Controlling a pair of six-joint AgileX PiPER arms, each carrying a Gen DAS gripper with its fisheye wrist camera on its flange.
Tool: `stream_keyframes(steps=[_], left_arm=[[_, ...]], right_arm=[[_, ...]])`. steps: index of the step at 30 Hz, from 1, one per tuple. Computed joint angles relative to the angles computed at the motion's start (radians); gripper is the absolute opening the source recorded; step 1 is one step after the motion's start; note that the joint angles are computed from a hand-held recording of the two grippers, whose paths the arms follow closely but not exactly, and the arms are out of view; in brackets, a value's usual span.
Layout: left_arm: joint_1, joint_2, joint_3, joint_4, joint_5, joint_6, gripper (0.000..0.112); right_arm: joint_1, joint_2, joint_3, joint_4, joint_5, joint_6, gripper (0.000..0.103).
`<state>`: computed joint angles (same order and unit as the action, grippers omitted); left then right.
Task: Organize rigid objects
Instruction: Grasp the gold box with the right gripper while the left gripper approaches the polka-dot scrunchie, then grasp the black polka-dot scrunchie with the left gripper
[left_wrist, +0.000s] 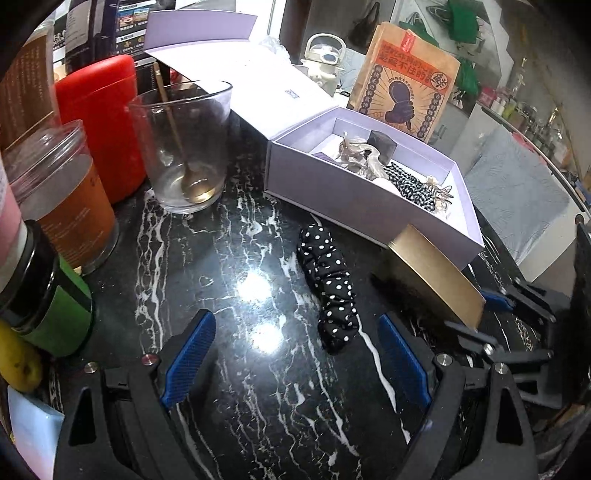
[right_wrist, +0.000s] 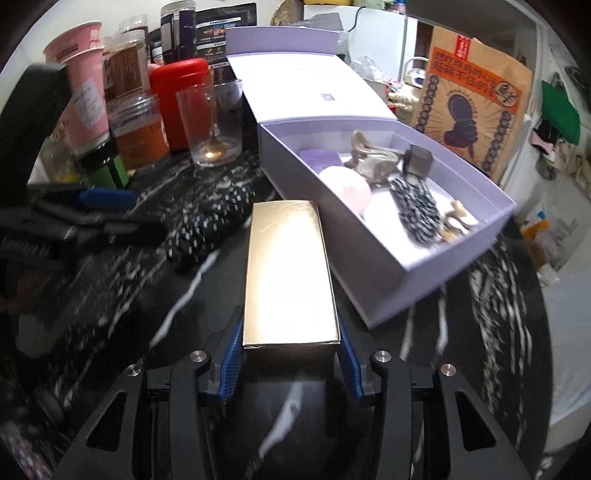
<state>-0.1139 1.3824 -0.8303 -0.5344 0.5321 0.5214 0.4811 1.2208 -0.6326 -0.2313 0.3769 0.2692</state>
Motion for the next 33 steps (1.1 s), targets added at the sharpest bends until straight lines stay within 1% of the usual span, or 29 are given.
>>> stream_keyframes(steps=[3,6,7,9,10,11,13,14,16,18,21,22,25,26,27,30,32,33], left_arm=[[-0.020,0.022,-0.013,0.001,-0.004,-0.005,0.090],[-0.037,0.057,-0.041,0.004,0.012,-0.019,0.090],[-0.039,0.064,-0.046,-0.007,0.014,-0.012,0.090],[-0.042,0.079,-0.056,-0.041,0.011,0.013,0.090],[-0.047,0.086,-0.060,-0.049,0.005,0.024,0.090],[-0.053,0.092,-0.065,-0.040,-0.002,0.020,0.090],[-0.072,0.106,-0.082,0.001,-0.012,-0.011,0.088],[-0.078,0.112,-0.086,-0.004,-0.018,0.003,0.084],[-0.089,0.129,-0.095,-0.010,-0.035,0.016,0.082],[-0.092,0.157,-0.114,-0.028,-0.029,0.036,0.082],[-0.072,0.199,-0.131,-0.120,0.006,0.114,0.081],[-0.075,0.195,-0.118,-0.144,-0.022,0.139,0.081],[-0.093,0.198,-0.113,-0.115,-0.054,0.118,0.081],[-0.097,0.197,-0.109,-0.112,-0.063,0.122,0.079],[-0.105,0.192,-0.100,-0.102,-0.080,0.122,0.075],[-0.140,0.178,-0.082,0.022,-0.134,0.026,0.067],[-0.141,0.173,-0.075,0.039,-0.145,0.011,0.062],[-0.137,0.171,-0.074,0.036,-0.145,0.009,0.057]], right_arm=[[-0.025,-0.064,0.037,0.094,0.028,-0.087,0.045],[-0.042,-0.090,0.055,0.149,0.043,-0.122,0.047],[-0.048,-0.081,0.053,0.165,0.046,-0.133,0.052],[-0.055,-0.050,0.042,0.174,0.050,-0.129,0.057],[-0.050,-0.050,0.045,0.149,0.035,-0.103,0.058],[-0.055,-0.042,0.040,0.163,0.029,-0.117,0.058],[-0.077,-0.015,0.022,0.237,0.015,-0.184,0.060],[-0.082,0.001,0.011,0.256,0.011,-0.196,0.062],[-0.090,0.022,-0.001,0.296,-0.001,-0.234,0.062],[-0.076,0.044,-0.013,0.253,-0.013,-0.184,0.063],[-0.054,0.057,-0.022,0.201,-0.018,-0.142,0.068],[-0.048,0.061,-0.025,0.194,-0.016,-0.138,0.069],[-0.043,0.070,-0.033,0.180,-0.015,-0.130,0.070],[-0.040,0.075,-0.037,0.160,-0.013,-0.107,0.070],[-0.037,0.080,-0.042,0.139,-0.012,-0.084,0.070],[-0.035,0.095,-0.053,0.104,-0.011,-0.041,0.071],[-0.030,0.101,-0.055,0.070,-0.011,-0.007,0.071],[-0.023,0.104,-0.055,0.038,-0.009,0.023,0.071]])
